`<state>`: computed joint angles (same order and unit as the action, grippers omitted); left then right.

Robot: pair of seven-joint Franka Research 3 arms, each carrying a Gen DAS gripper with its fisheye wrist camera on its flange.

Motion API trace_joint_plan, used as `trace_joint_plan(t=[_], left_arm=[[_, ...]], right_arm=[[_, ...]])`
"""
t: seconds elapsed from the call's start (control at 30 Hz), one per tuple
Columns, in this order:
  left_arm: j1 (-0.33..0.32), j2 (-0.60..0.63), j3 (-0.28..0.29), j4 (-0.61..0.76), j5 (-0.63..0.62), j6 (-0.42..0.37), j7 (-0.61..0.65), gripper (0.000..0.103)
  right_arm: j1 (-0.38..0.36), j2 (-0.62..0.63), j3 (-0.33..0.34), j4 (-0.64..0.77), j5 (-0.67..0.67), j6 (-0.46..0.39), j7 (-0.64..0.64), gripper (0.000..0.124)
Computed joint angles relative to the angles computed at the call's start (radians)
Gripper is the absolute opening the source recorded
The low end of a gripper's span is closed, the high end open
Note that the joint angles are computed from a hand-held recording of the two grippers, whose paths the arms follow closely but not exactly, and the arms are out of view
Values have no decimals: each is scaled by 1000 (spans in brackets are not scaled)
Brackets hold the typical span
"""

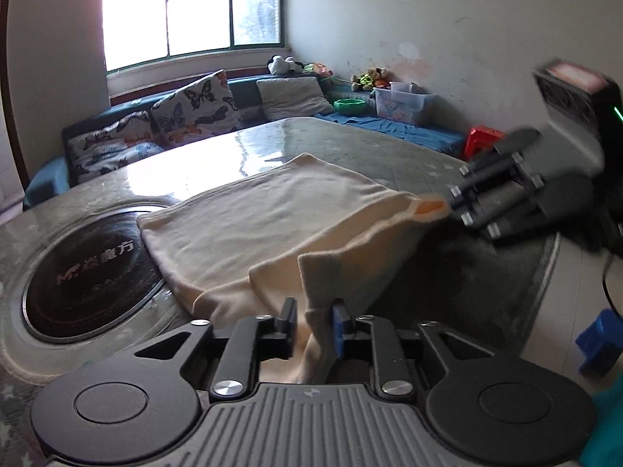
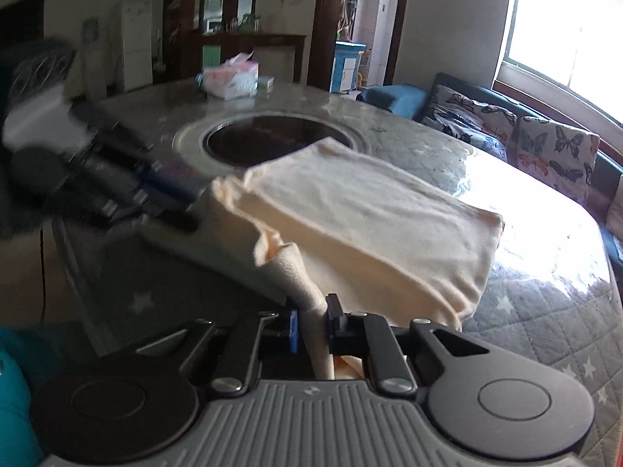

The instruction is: Fold clothes

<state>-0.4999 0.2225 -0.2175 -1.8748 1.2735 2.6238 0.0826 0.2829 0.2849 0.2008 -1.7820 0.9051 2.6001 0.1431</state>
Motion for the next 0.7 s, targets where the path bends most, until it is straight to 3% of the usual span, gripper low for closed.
trace_joint_plan(t=[0.07, 0.23, 0.27, 0.3, 0.4, 0.7], left_arm=[[-11, -7, -7, -15, 2, -29, 23, 37], [-39, 7, -22, -17, 20, -116, 88, 37], [-44, 12, -21, -14, 25, -134, 92, 32], [-49, 17, -20, -11, 29, -151, 94, 20], [-45, 4, -16, -25, 46, -140, 51, 9], [-36, -100, -58, -102, 57, -146, 0, 8]], right_arm=[[1, 9, -1, 16, -2, -5, 17, 12], [2, 24, 3, 42, -6, 3, 49, 11], [1, 23, 5, 40, -5, 5, 48, 11], [1, 19, 6, 34, -5, 6, 49, 11], [-6, 0, 14, 7, 25, 16, 24, 11], [-14, -109, -7, -86, 124, -71, -100, 10]])
